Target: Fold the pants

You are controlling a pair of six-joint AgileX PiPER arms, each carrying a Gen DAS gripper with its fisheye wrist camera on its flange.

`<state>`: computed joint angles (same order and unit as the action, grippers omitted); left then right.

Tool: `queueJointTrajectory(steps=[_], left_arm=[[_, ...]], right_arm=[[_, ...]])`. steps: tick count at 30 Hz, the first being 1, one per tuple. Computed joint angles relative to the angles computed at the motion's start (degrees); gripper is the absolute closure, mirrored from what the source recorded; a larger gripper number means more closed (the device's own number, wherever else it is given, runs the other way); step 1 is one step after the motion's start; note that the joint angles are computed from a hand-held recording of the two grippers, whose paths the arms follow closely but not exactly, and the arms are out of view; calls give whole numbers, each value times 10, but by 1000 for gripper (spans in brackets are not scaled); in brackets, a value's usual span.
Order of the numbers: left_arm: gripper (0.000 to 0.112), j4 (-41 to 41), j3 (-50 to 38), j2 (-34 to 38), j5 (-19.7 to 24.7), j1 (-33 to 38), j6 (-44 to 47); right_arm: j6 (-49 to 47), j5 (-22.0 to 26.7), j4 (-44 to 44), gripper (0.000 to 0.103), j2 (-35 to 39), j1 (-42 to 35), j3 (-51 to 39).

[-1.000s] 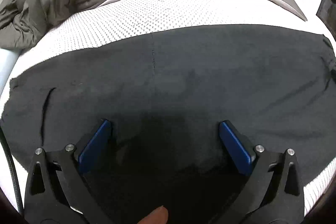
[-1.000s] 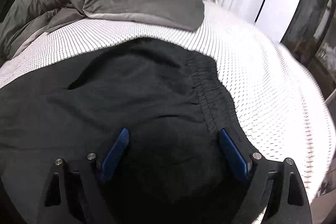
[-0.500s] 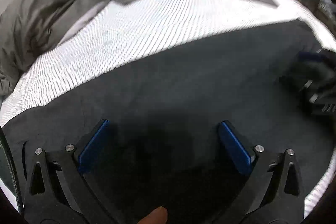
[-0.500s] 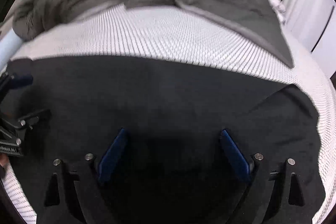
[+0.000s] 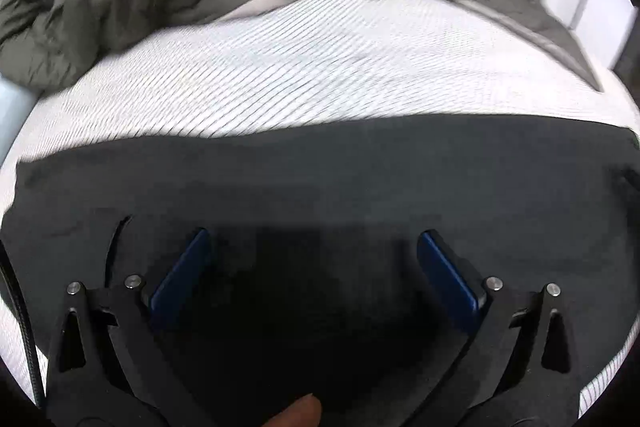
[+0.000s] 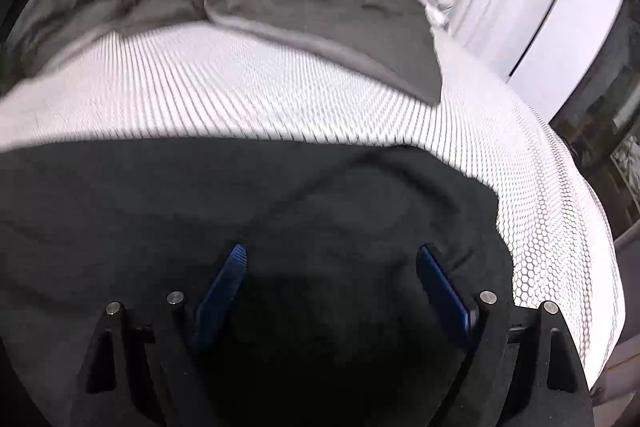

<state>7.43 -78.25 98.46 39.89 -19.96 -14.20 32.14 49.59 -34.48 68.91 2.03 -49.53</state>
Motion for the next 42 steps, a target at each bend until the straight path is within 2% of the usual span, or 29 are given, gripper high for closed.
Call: queueJointTrajectory(steps=[2, 4, 7, 8, 11, 12, 16, 17, 18, 19, 20, 21, 24, 26, 29, 32, 34, 36, 38, 40, 42], left_arm=[[10, 5, -1, 0, -12, -27, 2], [10, 23, -7, 10, -11, -55, -15], [9, 66, -42, 59, 25, -85, -53], [9, 56, -34, 57, 15, -83, -54], [9, 50, -13, 44, 9, -76, -77], [9, 52, -4, 39, 3, -70, -80], [9, 13, 15, 31, -21, -34, -36], [9, 5, 8, 38, -22, -25, -21], [9, 3, 6, 41, -22, -23, -17], [9, 4, 7, 41, -23, -21, -16], [9, 13, 7, 39, -20, -25, -24], [9, 14, -7, 49, -15, -25, -23], [10, 38, -20, 42, 0, -29, -47], [10, 14, -1, 8, -11, -45, -26], [10, -12, 31, -35, -30, -96, -7], [10, -53, 33, -21, -20, -155, 46], [10, -12, 30, -3, -2, -187, 18], [9, 44, 47, 1, -7, -204, -24], [9, 17, 67, -13, -21, -184, -10], [9, 35, 87, -31, -25, -167, -29], [9, 64, 108, -46, -28, -150, -55]], right_arm=[[43, 12, -1, 14, 2, 47, -27], [36, -17, 45, 14, 18, 92, -46], [6, -51, 92, 14, 93, 164, -82], [0, -49, 96, 14, 118, 184, -89], [5, -47, 95, 14, 168, 176, -89], [23, -41, 75, 14, 165, 155, -85], [151, 60, -90, 14, 141, 76, -52], [171, 71, -109, 13, 131, 32, -40], [168, 59, -106, 13, 122, -11, -31], [142, 24, -79, 13, 102, -55, -17], [110, -7, -48, 13, 84, -81, -6], [100, -16, -40, 13, 71, -86, 3], [113, 42, -68, 13, 37, -23, 1], [96, 56, -57, 13, 36, 5, -36], [22, 37, 72, 12, -11, 62, -43], [-9, 4, 140, 12, 16, 161, -41], [22, 11, 114, 12, 44, 251, -30], [94, 54, 32, 12, 63, 323, -13], [111, 72, 3, 12, 21, 311, 27], [84, 90, 23, 12, -66, 237, 68], [87, 127, -32, 11, -120, 156, 108]])
